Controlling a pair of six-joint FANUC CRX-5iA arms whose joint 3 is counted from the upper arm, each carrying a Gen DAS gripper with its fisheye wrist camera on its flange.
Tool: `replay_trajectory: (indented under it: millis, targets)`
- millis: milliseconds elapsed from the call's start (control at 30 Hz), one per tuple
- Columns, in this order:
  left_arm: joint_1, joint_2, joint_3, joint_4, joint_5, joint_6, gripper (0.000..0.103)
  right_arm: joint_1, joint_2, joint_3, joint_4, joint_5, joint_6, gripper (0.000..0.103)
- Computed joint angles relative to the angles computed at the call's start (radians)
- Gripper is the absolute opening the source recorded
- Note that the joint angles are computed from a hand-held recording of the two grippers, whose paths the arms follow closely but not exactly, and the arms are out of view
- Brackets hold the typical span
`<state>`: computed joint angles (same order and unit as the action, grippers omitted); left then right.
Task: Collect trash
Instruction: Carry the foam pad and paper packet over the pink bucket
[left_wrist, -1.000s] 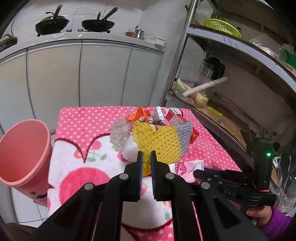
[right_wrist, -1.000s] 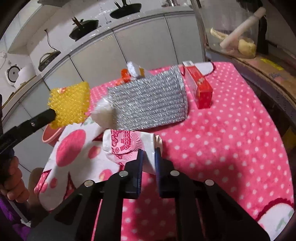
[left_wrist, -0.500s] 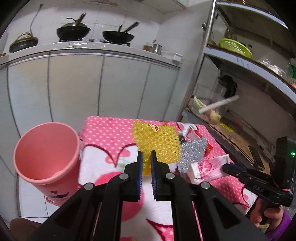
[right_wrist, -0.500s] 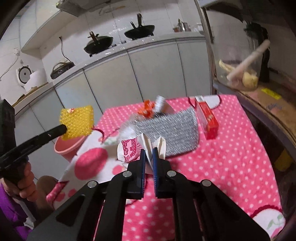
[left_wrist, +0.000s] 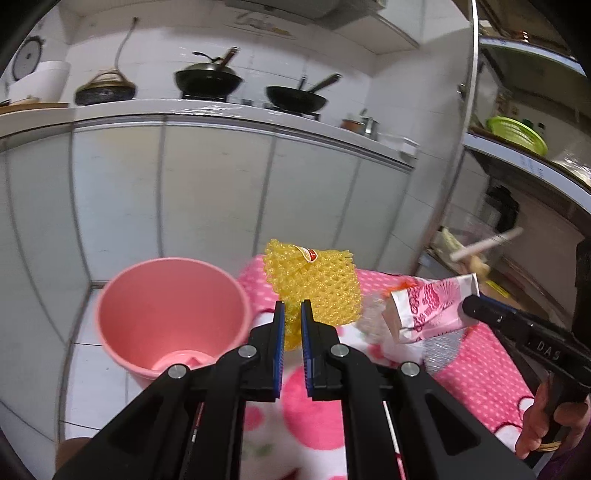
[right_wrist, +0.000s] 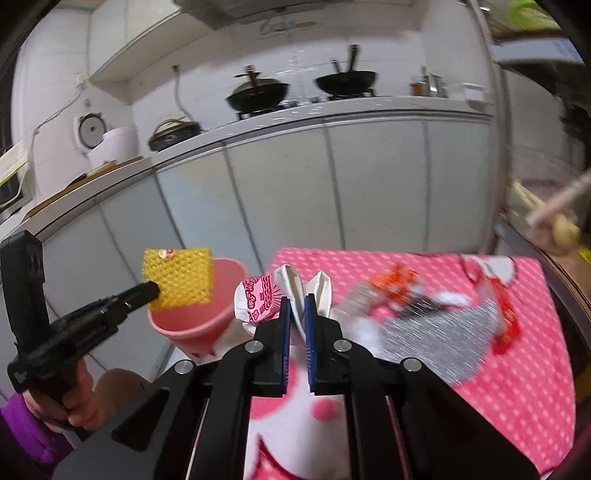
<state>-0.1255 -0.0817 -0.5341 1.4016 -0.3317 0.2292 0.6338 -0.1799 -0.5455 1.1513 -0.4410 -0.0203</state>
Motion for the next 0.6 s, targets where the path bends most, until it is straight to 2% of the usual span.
replay_trajectory:
  millis: [200, 300, 367, 600]
  targets:
    - [0.024, 0.012, 0.003, 0.028, 0.095, -0.017, 0.008, -0.005, 0.119, 0.113, 0.025, 0.063, 0.034, 0.008]
    - [0.048, 0.023, 0.009, 0.014, 0.114, 0.002, 0.008, -0.003, 0.178, 0.169, 0.02, 0.086, 0.054, 0.008]
    - [0.07, 0.033, 0.018, -0.035, 0.122, 0.043, 0.008, 0.004, 0.214, 0.208, -0.013, 0.092, 0.094, 0.008]
    - [0.188, 0.092, 0.101, -0.388, 0.075, 0.369, 0.008, 0.034, 0.343, 0.355, -0.205, 0.088, 0.299, 0.008]
